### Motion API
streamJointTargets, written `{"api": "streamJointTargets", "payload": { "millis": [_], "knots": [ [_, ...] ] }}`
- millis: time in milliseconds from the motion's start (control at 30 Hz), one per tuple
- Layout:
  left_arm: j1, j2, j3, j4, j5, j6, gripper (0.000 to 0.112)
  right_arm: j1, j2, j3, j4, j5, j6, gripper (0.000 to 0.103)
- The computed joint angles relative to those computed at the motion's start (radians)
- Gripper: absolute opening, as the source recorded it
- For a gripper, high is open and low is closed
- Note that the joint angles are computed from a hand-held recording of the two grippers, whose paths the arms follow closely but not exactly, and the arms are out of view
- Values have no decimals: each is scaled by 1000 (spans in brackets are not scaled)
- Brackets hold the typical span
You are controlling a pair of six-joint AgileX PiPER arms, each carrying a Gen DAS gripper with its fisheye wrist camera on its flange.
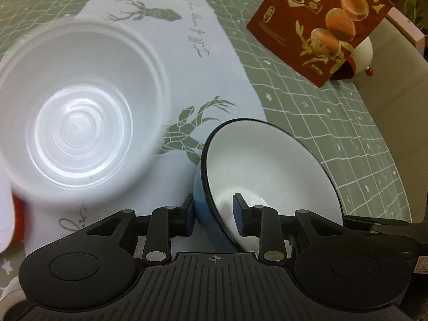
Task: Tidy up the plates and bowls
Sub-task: 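Close both tools on the rim of the blue bowl, then carry the blue bowl with both tools and lower it onto the cream bowl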
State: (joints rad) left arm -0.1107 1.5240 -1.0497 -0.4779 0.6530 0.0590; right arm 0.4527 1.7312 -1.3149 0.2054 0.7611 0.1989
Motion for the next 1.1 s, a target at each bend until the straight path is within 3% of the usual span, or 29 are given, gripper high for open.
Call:
{"api": "streamJointTargets", "payload": {
  "millis": [267, 533, 800, 967, 1100],
  "knots": [
    [-8, -73, 21, -14, -6, 17, 32, 39, -80, 30, -93, -13, 73, 41],
    [-23, -212, 50, -23, 44, -1, 32, 70, -195, 80, -179, -19, 138, 41],
    [-180, -427, 149, 117, 70, -161, 32, 142, -409, 166, -310, 63, 261, 41],
    [-136, -507, 300, -69, 117, 22, 32, 213, -517, 255, -378, 117, 332, 41],
    [-151, -526, 353, -28, 103, 2, 32, 267, -538, 315, -380, 144, 377, 41]
  ]
}}
